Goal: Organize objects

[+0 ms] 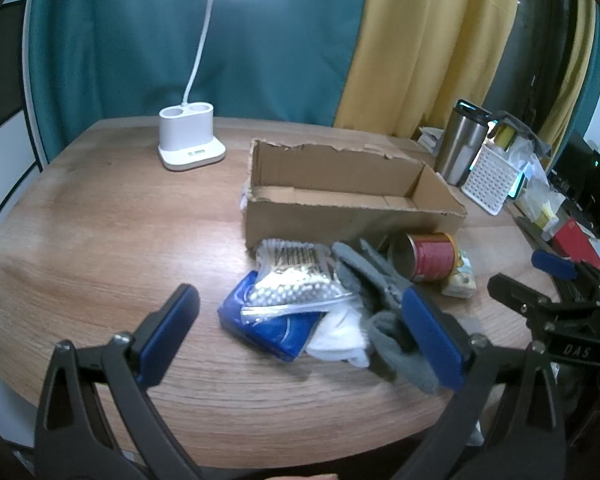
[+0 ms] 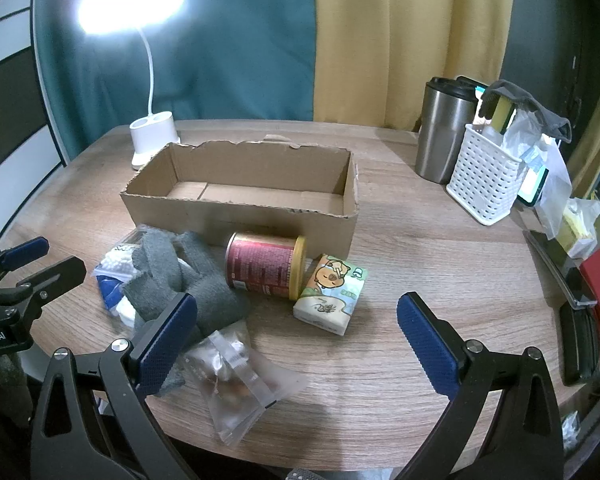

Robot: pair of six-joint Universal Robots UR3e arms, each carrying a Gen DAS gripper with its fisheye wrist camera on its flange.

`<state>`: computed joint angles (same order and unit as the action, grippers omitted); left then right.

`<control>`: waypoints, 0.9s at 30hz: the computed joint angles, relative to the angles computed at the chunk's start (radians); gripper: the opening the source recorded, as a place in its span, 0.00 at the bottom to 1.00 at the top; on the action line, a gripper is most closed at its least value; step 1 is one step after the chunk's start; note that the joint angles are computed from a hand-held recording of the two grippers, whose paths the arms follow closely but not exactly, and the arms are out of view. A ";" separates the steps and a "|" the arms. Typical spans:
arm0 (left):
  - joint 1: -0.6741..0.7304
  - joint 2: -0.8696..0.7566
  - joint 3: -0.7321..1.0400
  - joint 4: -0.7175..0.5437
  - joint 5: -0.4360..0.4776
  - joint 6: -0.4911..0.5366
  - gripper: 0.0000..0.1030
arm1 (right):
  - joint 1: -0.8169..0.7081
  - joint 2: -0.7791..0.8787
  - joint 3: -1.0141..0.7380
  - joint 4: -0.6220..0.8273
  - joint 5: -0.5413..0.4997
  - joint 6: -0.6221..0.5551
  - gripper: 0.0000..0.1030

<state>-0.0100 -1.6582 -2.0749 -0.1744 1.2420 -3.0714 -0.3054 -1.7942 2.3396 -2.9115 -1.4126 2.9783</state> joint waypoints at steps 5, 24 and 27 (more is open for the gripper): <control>0.001 -0.001 0.003 -0.003 -0.001 0.002 0.99 | -0.001 0.001 0.000 0.000 0.001 0.000 0.99; -0.001 -0.019 0.043 -0.029 0.008 -0.005 0.99 | 0.023 0.035 -0.045 0.020 -0.016 0.015 0.99; 0.004 -0.022 0.047 -0.028 0.004 -0.001 0.99 | 0.026 0.044 -0.056 0.023 -0.019 0.016 0.99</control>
<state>-0.0062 -1.6804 -2.0282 -0.2026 1.2459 -3.0723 -0.2792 -1.7498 2.2839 -2.8889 -1.4315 2.9943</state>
